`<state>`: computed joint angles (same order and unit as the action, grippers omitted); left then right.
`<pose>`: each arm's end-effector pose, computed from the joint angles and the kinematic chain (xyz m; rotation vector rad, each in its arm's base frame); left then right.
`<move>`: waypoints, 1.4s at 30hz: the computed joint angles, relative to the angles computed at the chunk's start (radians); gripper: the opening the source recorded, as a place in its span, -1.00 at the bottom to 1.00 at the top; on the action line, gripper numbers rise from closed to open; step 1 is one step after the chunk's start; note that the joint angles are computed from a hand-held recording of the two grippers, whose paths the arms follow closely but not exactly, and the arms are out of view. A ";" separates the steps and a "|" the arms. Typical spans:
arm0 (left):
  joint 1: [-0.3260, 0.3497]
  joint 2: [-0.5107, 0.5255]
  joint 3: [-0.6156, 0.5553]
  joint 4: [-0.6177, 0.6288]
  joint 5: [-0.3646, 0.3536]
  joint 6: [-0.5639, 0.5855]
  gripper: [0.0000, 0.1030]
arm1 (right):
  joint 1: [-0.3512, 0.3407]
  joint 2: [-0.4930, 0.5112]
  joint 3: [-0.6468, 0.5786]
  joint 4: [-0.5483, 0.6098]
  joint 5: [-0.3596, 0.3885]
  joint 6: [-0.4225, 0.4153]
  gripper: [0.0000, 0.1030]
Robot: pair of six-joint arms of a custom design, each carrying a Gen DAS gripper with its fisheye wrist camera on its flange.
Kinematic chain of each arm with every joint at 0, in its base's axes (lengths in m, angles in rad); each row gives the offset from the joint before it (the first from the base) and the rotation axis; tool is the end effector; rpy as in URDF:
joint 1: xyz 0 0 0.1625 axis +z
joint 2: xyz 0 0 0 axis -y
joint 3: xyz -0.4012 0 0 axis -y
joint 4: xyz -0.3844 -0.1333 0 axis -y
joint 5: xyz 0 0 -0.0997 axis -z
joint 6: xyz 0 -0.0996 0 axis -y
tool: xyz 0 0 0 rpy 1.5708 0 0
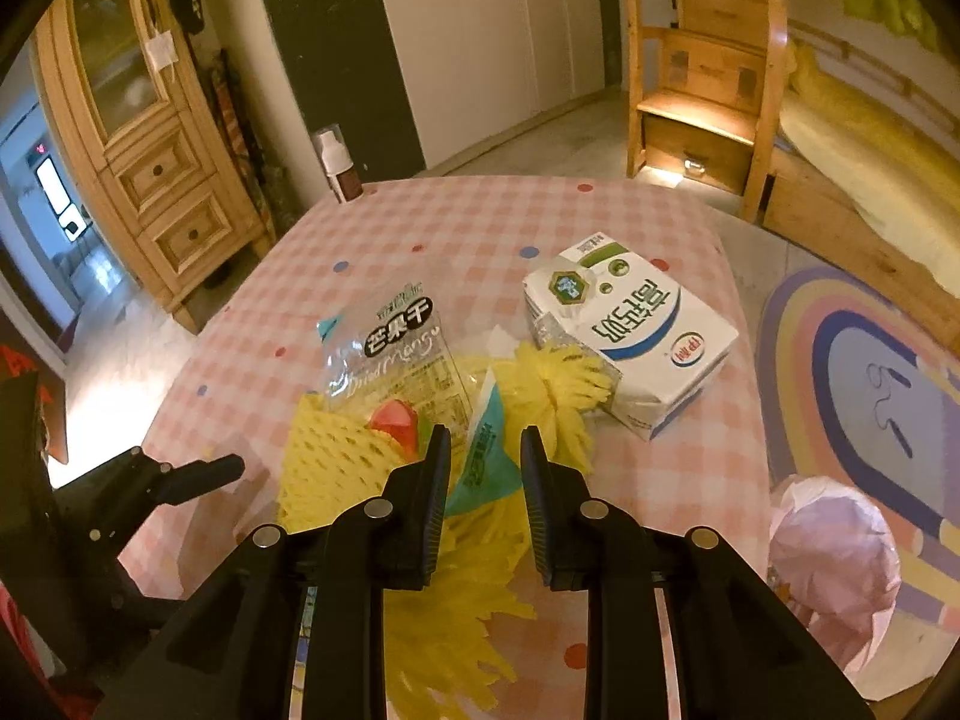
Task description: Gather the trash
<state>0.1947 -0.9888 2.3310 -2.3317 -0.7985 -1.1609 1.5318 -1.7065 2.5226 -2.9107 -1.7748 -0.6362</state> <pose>-0.3059 -0.2670 0.0089 0.5221 2.2439 -0.6840 0.0996 -0.3483 0.2454 0.7283 -2.6197 0.5953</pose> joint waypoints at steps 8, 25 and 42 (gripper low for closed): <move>-0.004 0.003 -0.009 0.037 -0.002 -0.028 0.21 | -0.042 0.003 -0.006 0.033 0.058 0.015 -0.47; -0.049 -0.059 -0.004 0.114 0.011 -0.120 0.21 | 0.013 -0.433 0.106 -0.098 0.048 -0.028 -0.96; -0.027 -0.026 0.014 -0.043 -0.093 -0.136 0.25 | -0.353 -0.975 0.215 0.339 0.236 -0.185 -0.96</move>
<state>0.1676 -1.0150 2.3450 -2.3747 -0.8914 -1.2969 1.1784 -2.6813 2.7380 -2.5714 -1.5389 -0.8213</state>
